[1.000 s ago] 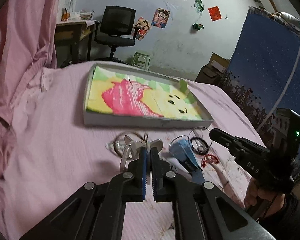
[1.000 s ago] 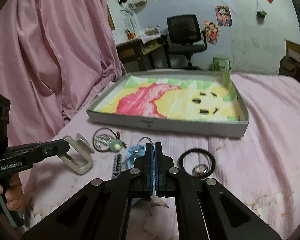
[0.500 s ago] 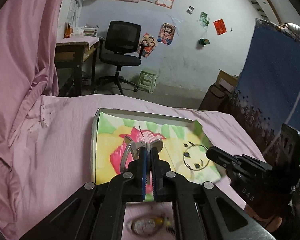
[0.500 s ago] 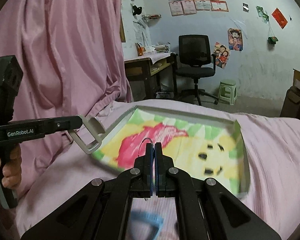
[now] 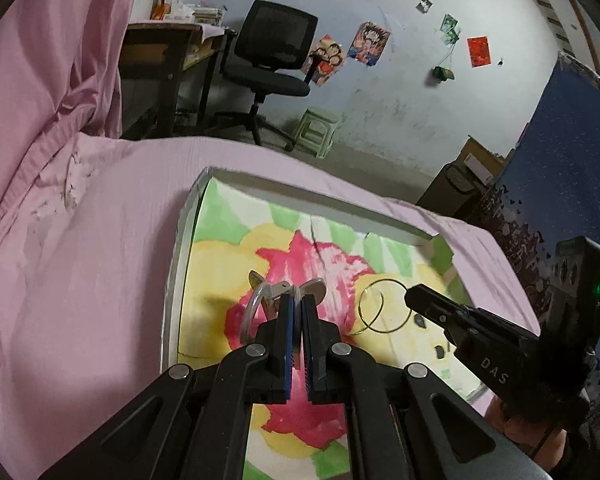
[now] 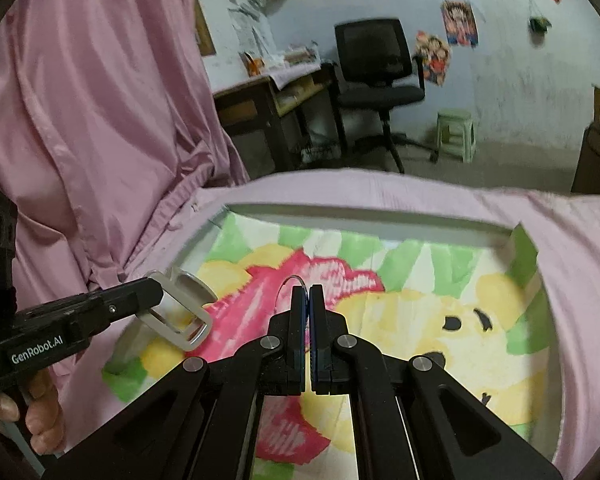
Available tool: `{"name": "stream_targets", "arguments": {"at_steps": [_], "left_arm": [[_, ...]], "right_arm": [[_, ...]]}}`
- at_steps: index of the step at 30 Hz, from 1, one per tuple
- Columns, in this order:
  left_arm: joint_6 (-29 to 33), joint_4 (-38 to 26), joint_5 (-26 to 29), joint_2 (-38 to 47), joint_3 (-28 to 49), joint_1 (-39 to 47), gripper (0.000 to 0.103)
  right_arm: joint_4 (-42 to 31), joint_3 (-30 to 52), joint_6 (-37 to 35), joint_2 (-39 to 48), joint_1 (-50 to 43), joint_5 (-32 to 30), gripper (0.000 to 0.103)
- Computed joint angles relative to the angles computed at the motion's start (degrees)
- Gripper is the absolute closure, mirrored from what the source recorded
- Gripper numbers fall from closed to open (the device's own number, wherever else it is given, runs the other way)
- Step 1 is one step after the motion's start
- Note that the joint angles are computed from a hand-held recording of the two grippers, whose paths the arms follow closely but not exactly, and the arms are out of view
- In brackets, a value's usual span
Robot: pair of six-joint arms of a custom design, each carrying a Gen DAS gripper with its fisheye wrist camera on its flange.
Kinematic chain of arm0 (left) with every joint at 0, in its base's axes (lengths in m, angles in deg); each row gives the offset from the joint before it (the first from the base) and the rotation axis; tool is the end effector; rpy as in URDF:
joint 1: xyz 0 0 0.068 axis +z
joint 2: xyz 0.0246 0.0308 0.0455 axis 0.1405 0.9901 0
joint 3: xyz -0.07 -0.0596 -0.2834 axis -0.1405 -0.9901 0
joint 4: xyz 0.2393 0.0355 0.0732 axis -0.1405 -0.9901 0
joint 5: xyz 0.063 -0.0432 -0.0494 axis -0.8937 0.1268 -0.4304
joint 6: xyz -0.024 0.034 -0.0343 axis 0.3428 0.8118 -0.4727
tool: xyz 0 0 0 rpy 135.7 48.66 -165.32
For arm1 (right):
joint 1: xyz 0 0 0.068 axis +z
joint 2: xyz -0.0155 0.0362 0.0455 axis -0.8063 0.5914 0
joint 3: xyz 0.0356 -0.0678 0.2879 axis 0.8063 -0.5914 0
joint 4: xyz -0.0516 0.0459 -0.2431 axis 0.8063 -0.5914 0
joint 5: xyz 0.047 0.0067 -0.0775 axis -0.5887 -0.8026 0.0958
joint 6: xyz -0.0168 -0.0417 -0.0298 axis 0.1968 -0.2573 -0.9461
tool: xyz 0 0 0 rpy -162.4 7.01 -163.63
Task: Organize jewelry
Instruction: 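Carry the clip with the left tool into the white tray while the right tool drops the rings there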
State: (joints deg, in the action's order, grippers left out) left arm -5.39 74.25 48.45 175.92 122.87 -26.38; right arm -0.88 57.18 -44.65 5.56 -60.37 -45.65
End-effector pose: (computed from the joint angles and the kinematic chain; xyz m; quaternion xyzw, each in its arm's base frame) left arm 0.2821 -0.1862 0.1843 -0.0355 0.9146 -0.1580 0.3705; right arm 0.2840 -0.0165 0.1831 -0.0813 0.8975 0.1796 0.3944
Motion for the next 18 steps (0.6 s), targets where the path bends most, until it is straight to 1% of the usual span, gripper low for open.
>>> {"name": "stream_targets", "arguments": {"at_steps": [2,5,8,13,14,15,16,17,18], "left_arm": [[0.1,1.6,0.2,0.3,-0.6,-0.2,0.098],[0.1,2.1,0.6,0.8,-0.4,-0.4,0.098],[-0.1,3.5,-0.1,0.7,-1.4,-1.2,0.097],[0.0,2.8,-1.2,0.0,-2.3,-2.1,0.096],[0.0,2.6,-1.5,-0.4,-2.6,-2.4,0.094],[-0.1,2.6,-1.7,-0.8,-3.1,-2.5,0.088],[-0.2,3.1,-1.8,-1.4,-3.9,-2.8,0.085],[-0.5,3.8,-2.1,-2.0,-4.8,-3.1,0.078],[-0.8,4.4,-2.8,-2.5,-5.6,-3.5,0.072]], "right_arm": [[-0.2,0.0,-0.5,1.3,0.0,0.1,0.101],[-0.9,0.3,-1.6,3.2,-0.1,0.7,0.101],[-0.6,0.1,-3.2,3.5,0.4,2.9,0.101],[-1.8,-0.7,-5.2,2.8,0.0,3.7,0.1],[-2.2,-0.7,-5.7,2.6,-0.4,3.6,0.1],[-2.2,-1.2,-6.2,2.2,-0.7,3.6,0.099],[-2.0,-1.8,-6.5,1.5,-1.0,3.7,0.097],[-1.9,-2.4,-6.7,0.9,-1.5,3.4,0.094],[-1.8,-2.8,-6.8,0.4,-1.9,3.0,0.088]]}}
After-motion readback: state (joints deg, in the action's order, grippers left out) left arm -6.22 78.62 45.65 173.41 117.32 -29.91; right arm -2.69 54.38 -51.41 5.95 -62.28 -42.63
